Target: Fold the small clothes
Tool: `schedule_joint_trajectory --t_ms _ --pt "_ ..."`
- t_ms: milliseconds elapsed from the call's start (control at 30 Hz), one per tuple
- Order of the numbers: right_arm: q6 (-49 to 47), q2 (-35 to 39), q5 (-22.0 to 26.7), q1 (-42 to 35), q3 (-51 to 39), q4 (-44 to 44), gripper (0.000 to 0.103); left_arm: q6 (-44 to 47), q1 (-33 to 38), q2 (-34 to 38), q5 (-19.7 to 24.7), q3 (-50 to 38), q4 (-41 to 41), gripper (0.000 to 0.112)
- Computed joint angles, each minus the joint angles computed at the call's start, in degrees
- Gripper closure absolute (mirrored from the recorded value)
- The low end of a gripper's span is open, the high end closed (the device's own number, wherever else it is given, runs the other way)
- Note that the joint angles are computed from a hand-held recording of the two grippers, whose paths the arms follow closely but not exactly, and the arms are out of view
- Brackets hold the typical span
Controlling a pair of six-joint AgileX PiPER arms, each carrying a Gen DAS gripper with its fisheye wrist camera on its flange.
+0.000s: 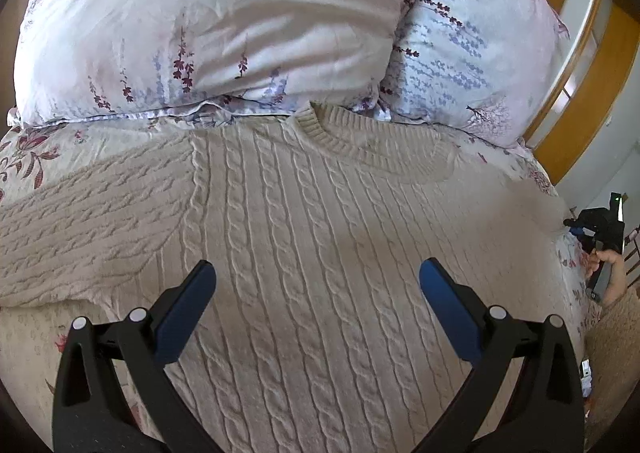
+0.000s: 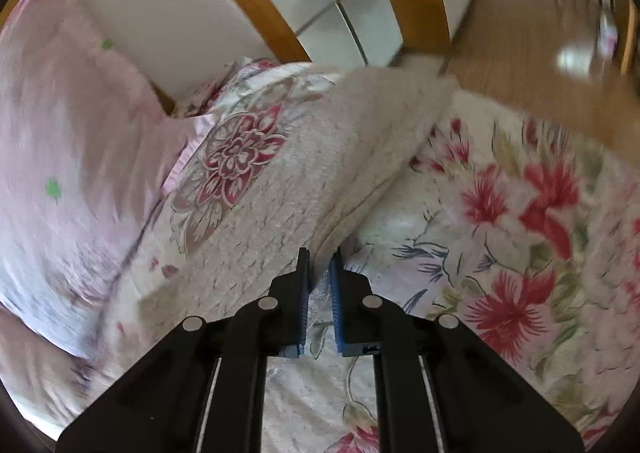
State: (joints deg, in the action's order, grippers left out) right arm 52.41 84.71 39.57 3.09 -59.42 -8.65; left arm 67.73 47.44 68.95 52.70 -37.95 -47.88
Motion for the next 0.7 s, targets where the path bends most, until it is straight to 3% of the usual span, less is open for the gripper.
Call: schedule_joint_trajectory --t_ms 300,467,700 --pt "6.32 -4.06 1.93 19.35 -7.84 -16.41 0.093 -1.79 0.54 2.83 -0.2 -1.35 0.03 0.011" --pt "0.87 -1.98 -0.96 32.02 -11.18 -11.16 0.094 -1.17 2.26 4.29 1.47 -1.27 -2.3 0.011" --pt "-8.56 8.39 -0.41 39.41 -13.79 1.55 0.094 0.94 4.51 4.83 5.06 -1.65 -4.51 0.011"
